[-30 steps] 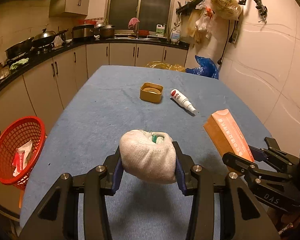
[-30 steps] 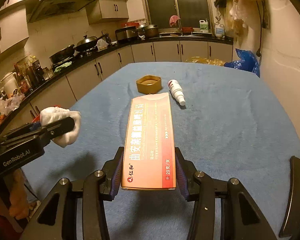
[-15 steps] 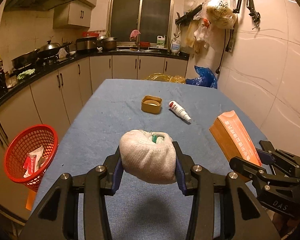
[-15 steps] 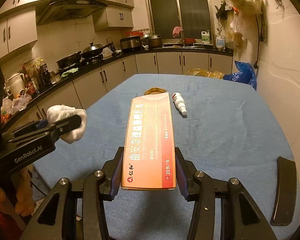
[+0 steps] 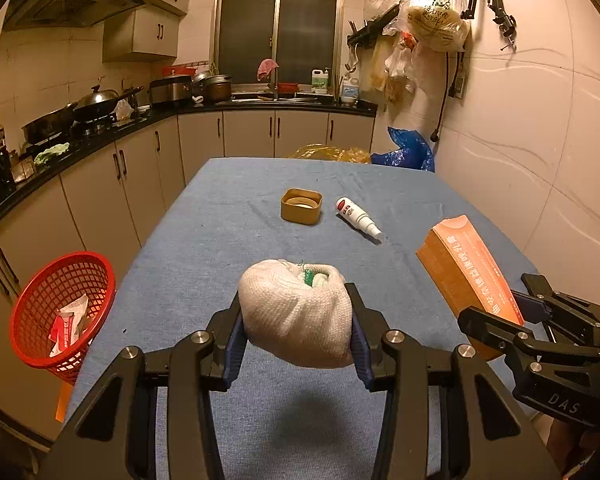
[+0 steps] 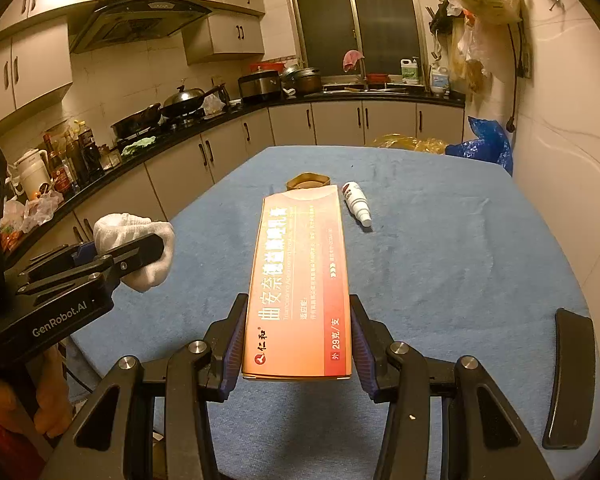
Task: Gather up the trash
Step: 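Carry the tissue ball and pink box over the red basket and open both tools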
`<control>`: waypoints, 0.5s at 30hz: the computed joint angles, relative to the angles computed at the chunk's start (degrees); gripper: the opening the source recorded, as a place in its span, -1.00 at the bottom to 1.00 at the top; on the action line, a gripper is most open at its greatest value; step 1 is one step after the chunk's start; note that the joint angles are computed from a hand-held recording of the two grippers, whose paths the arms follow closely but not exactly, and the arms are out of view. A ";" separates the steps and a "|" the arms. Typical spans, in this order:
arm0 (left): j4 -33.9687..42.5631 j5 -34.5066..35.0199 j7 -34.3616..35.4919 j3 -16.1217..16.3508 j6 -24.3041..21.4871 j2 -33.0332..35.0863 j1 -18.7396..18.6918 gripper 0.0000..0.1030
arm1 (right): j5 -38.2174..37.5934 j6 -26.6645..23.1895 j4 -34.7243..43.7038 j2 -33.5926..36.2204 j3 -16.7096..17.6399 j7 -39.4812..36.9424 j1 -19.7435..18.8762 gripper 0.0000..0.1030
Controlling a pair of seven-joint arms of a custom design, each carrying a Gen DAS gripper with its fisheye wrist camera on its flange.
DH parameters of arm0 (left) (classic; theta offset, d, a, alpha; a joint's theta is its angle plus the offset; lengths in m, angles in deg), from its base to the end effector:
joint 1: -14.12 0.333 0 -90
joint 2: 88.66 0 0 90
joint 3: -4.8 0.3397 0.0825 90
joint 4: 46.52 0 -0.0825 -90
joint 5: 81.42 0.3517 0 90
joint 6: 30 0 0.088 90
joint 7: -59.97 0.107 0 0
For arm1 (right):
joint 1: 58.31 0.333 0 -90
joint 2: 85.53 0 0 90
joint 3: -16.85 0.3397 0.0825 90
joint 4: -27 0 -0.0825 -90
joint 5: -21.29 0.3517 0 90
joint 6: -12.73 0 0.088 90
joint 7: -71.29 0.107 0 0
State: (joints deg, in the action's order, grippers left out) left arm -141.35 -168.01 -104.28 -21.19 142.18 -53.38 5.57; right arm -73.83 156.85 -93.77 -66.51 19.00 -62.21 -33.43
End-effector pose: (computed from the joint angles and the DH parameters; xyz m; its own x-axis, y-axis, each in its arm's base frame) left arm 0.6246 -0.2752 0.3407 -0.7406 -0.6691 0.0613 -0.4090 0.3765 -0.8313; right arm 0.5020 0.2648 0.3061 -0.4103 -0.9021 -0.1339 -0.4993 0.3451 -0.7947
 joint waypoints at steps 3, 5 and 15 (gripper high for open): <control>-0.02 0.88 -0.95 0.14 0.25 0.06 -0.19 -0.17 | -0.19 0.59 0.15 0.21 -0.11 0.01 -0.26 -0.02; -0.02 1.70 -1.82 0.07 0.33 0.14 -0.15 -0.17 | -0.33 1.00 0.11 0.24 -0.20 -0.01 -0.45 -0.02; 0.41 2.93 -2.69 -1.37 1.71 0.98 0.58 -0.17 | -0.20 2.02 0.99 1.22 -0.35 -0.24 -0.59 -0.02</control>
